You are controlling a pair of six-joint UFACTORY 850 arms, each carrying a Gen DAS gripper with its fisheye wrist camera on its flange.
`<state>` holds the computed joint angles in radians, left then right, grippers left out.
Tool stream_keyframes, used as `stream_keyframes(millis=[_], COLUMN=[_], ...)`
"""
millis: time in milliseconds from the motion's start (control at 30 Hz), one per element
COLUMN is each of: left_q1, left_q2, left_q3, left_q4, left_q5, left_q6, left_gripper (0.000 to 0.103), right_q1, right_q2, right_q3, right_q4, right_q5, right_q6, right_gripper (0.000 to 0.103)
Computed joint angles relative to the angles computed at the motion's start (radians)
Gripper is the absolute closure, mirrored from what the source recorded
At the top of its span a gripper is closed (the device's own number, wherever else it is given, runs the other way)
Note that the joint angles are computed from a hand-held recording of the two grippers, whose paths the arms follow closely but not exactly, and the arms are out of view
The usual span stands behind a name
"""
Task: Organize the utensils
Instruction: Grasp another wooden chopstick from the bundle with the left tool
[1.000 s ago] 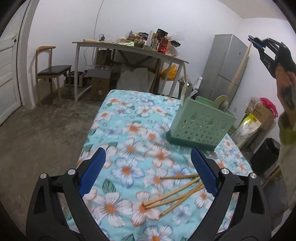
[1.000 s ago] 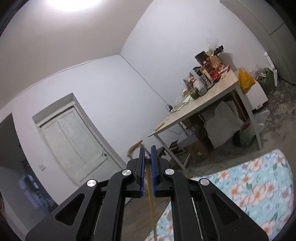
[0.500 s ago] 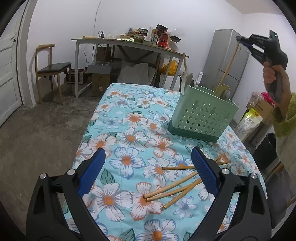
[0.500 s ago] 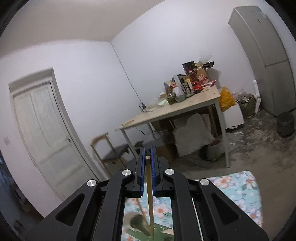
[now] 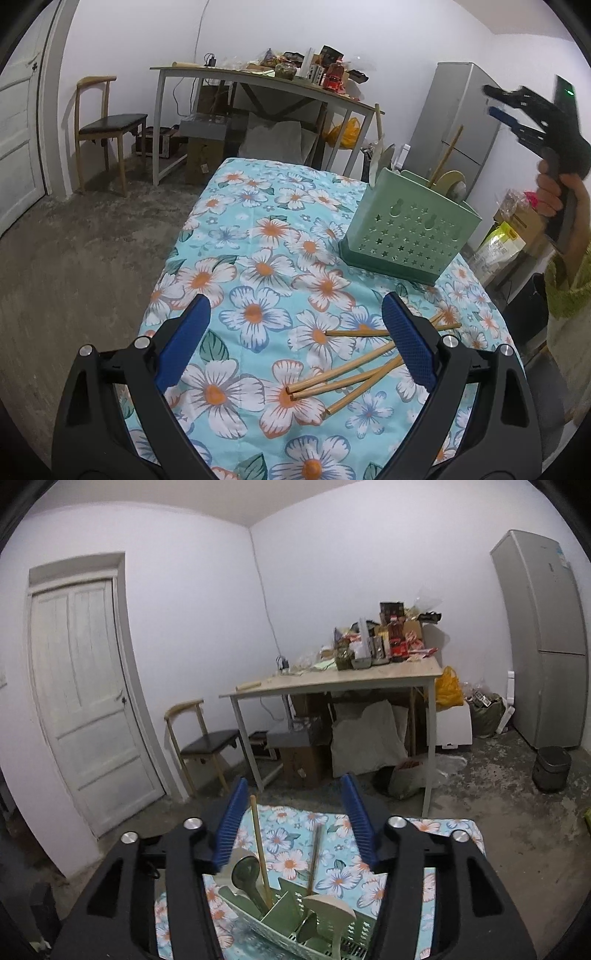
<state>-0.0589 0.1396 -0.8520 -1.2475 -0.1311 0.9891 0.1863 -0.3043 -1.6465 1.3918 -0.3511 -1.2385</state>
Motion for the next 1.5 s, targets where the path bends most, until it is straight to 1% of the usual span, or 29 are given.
stream_keyframes(millis=[67,100,167,233,333,367,467,500,667,733,800,900,933,967,1000,1033,1067,1100,1233,1267,1400,1500], left_q1=[0.001,0.002,0.004,0.007,0.012,0.012,0.014,0.015,-0.001,-0.020,-0.054,-0.104,-0.121,-0.140,-0.160,-0.180,-0.193,-0.211,-0.275,-0.284,-0.303,-0.313], left_q2=[-0.007,-0.009,-0.016,-0.020,-0.022,-0.022,-0.029,-0.030,-0.042,-0.048,-0.060,-0.082,-0.091,-0.104,-0.119,-0.136,-0.148,-0.164,-0.241,-0.255,-0.311,-0.341], left_q3=[-0.004,-0.005,-0.009,-0.011,-0.009,-0.008,-0.012,-0.014,-0.024,-0.029,-0.041,-0.058,-0.065,-0.075,-0.088,-0.103,-0.114,-0.130,-0.204,-0.216,-0.271,-0.303], left_q4=[0.034,0.032,0.041,0.042,0.005,0.002,0.008,0.003,-0.008,0.010,0.078,0.161,0.178,0.201,0.236,0.288,0.332,0.406,0.723,0.769,0.864,0.869], left_q5=[-0.008,-0.011,-0.019,-0.028,-0.040,-0.045,-0.071,-0.082,-0.133,-0.148,-0.155,-0.149,-0.145,-0.142,-0.137,-0.132,-0.128,-0.120,-0.114,-0.118,-0.147,-0.164], left_q6=[-0.042,-0.044,-0.058,-0.063,-0.024,-0.020,-0.020,-0.013,0.038,0.053,0.034,0.013,0.016,0.016,0.006,-0.018,-0.041,-0.090,-0.302,-0.333,-0.366,-0.324], left_gripper=[0.013,0.013,0.013,0.013,0.013,0.013,0.013,0.013,0.014,0.020,0.029,0.041,0.044,0.050,0.056,0.059,0.065,0.070,0.079,0.083,0.090,0.091], right_q1=[-0.013,-0.027,-0.045,-0.068,-0.095,-0.109,-0.126,-0.130,-0.123,-0.120,-0.114,-0.111,-0.113,-0.114,-0.118,-0.123,-0.128,-0.133,-0.152,-0.158,-0.174,-0.182], right_q2=[0.031,0.057,0.086,0.124,0.178,0.195,0.217,0.222,0.232,0.230,0.220,0.195,0.184,0.178,0.175,0.172,0.171,0.170,0.172,0.167,0.158,0.155], right_q3=[0.039,0.071,0.109,0.163,0.256,0.297,0.384,0.418,0.550,0.592,0.608,0.597,0.587,0.583,0.580,0.578,0.578,0.579,0.584,0.586,0.592,0.594], right_q4=[0.070,0.123,0.173,0.203,0.227,0.231,0.209,0.180,0.110,0.090,0.056,-0.009,-0.030,-0.041,-0.055,-0.061,-0.059,-0.054,-0.049,-0.039,-0.034,-0.027], right_q5=[-0.009,-0.029,-0.055,-0.096,-0.151,-0.191,-0.253,-0.265,-0.268,-0.270,-0.271,-0.280,-0.288,-0.291,-0.295,-0.298,-0.304,-0.310,-0.330,-0.338,-0.363,-0.370], right_q6=[-0.048,-0.079,-0.099,-0.095,-0.069,-0.041,0.045,0.098,0.246,0.288,0.330,0.387,0.403,0.410,0.416,0.413,0.406,0.398,0.393,0.389,0.390,0.388], right_gripper=[0.048,0.047,0.047,0.045,0.044,0.044,0.044,0.044,0.044,0.044,0.044,0.044,0.044,0.044,0.044,0.044,0.044,0.044,0.044,0.044,0.044,0.044])
